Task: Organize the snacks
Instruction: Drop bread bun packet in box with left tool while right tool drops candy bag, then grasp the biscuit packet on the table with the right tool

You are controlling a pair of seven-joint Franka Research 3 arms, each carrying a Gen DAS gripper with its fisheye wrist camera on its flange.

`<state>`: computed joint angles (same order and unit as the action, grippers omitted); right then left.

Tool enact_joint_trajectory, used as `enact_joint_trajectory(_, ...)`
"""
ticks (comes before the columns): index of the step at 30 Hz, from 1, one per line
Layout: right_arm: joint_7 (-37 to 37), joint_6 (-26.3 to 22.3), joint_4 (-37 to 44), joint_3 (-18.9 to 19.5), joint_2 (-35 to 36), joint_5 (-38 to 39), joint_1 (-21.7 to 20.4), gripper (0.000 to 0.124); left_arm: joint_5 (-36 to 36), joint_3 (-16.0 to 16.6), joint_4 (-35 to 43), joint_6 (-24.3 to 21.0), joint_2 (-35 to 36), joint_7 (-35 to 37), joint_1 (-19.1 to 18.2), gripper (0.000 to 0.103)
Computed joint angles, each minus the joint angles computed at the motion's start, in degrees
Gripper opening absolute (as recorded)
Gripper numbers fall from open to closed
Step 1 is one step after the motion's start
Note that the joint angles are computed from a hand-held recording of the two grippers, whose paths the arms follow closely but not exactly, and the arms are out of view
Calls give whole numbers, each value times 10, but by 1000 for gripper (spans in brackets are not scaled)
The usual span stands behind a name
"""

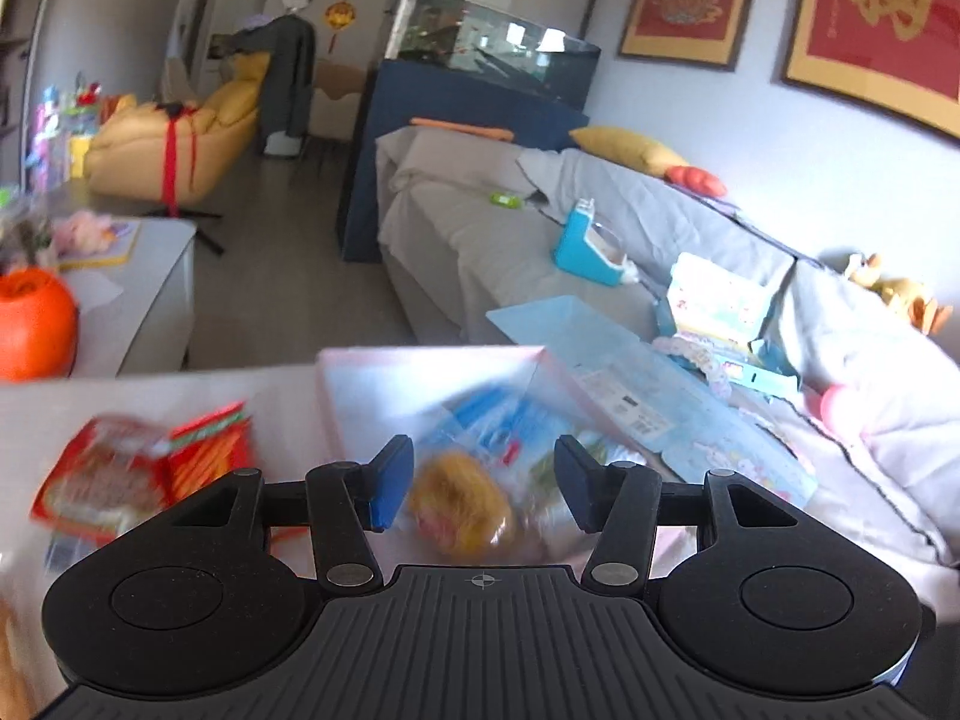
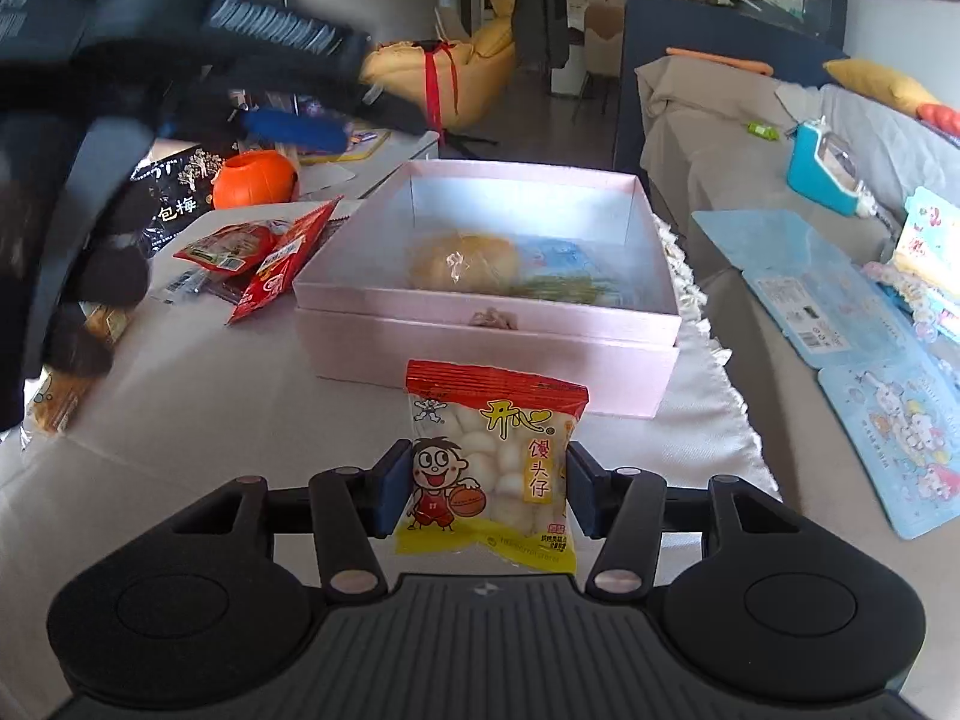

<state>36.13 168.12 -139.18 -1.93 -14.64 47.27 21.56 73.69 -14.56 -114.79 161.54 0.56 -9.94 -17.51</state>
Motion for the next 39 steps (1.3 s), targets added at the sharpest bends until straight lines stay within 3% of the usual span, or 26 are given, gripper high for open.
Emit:
enact_joint_trajectory(4, -28, -23, 28, -17, 0, 43, 13, 53, -51, -4, -85, -36, -76, 13, 11, 57)
enact_joint_trajectory(8, -20, -50, 124, -13, 42, 82, 2, 54, -100, -18, -146, -70, -138, -19, 40, 57)
enact_joint_trajectory(10, -37, -75, 196, -11, 85, 114, -6, 67, -121, -21, -177, -70, -168, -28, 54, 57)
enact_joint_trajectory(11, -32, -90, 237, -6, 114, 102, -14, 80, -118, -25, -193, -67, -184, -34, 63, 57)
enact_joint_trajectory(12, -2, -83, 265, 4, 138, 62, -22, 80, -122, -28, -208, -68, -201, -35, 70, 57)
enact_joint_trajectory(14, 135, -39, 293, 18, 176, -105, -29, 80, -143, -32, -234, -79, -225, -29, 82, 57)
enact_joint_trajectory(16, 246, -38, 301, 4, 189, -221, -20, 80, -174, -30, -252, -87, -240, -14, 90, 57)
enact_joint_trajectory(17, 247, -49, 299, 28, 187, -220, -42, 80, -191, -34, -261, -99, -250, -11, 92, 57)
enact_joint_trajectory(20, 187, -80, 285, 53, 176, -162, -57, 80, -224, -46, -274, -138, -266, -2, 100, 57)
enact_joint_trajectory(24, 137, -133, 296, 76, 184, -151, -48, 80, -241, -53, -294, -153, -285, 20, 97, 57)
enact_joint_trajectory(27, 148, -161, 339, 90, 216, -145, -32, 80, -262, -52, -301, -154, -285, 45, 91, 57)
enact_joint_trajectory(31, 274, -223, 457, 88, 310, -221, 2, 80, -258, -63, -320, -140, -300, 38, 98, 57)
enact_joint_trajectory(35, 364, -199, 515, 79, 376, -287, 34, 80, -247, -69, -348, -102, -315, -9, 111, 57)
enact_joint_trajectory(39, 448, -201, 556, 51, 423, -369, 64, 67, -250, -71, -350, -82, -307, -4, 120, 57)
